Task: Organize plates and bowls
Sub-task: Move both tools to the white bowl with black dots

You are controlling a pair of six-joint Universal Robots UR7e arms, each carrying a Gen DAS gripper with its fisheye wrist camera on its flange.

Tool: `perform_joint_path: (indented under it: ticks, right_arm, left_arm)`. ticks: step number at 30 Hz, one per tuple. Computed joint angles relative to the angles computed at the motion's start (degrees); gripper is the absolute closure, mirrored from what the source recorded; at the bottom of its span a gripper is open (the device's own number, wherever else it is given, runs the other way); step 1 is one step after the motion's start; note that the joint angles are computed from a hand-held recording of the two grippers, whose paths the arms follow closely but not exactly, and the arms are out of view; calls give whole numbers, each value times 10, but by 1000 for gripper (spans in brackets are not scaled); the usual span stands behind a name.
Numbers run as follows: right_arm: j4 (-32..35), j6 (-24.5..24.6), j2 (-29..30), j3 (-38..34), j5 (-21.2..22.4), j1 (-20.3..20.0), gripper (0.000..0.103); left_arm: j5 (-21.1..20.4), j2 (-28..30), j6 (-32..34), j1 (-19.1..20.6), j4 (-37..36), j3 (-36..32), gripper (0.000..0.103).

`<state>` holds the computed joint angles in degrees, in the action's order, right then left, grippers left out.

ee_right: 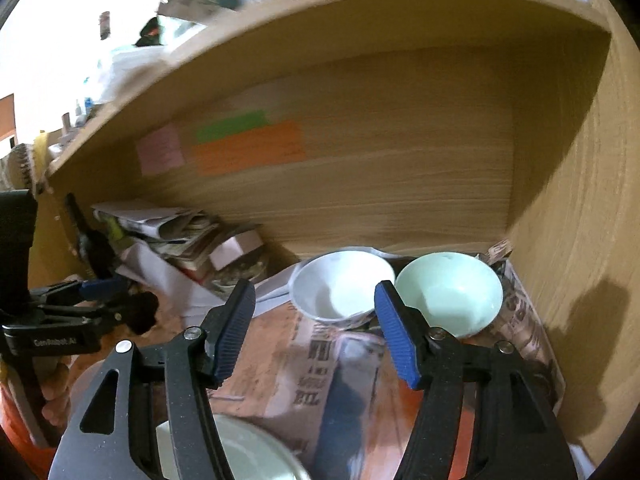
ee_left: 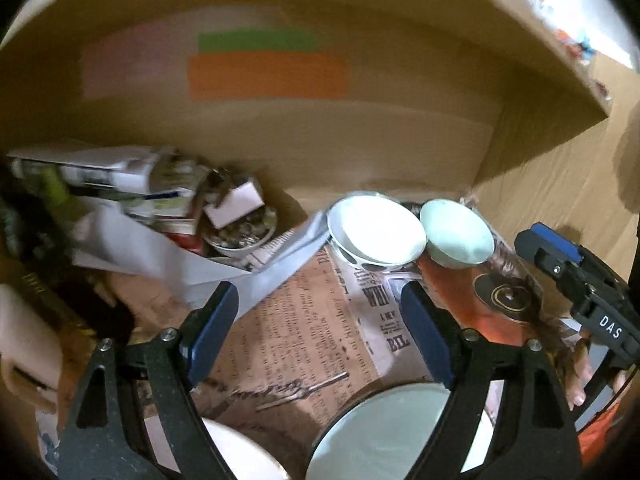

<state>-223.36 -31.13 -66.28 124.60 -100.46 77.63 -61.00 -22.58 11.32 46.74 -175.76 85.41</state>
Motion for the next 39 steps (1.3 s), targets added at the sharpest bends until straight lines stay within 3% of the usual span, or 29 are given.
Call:
perform_joint_path:
  ticks: [8,17,19,21,26,32,39]
  right_arm:
    - [99,16,24,-77,-13,-23,44]
    - [172,40,41,-120,-8,-51,44]
    - [185,45,40,-121,-4,-57,44]
    - [197,49,38,-121,-1,-62,44]
    - [211,50,35,-120,0,-65,44]
    - [230,60,33,-123,3,-70,44]
    - [253,65,29,-126,8,-76,44]
  left_arm:
    - [16,84,-33,13,138,-157,19]
    - [63,189,-31,19,282,-342,21]
    - [69,216,-34,22,324,-391,24]
    - [74,239,-36,24,365,-435,37]
    - [74,299,-42,31,463,-546,53]
    - [49,333,-39,35,518,-613,82]
    - [44,299,-30,35,485,-543,85]
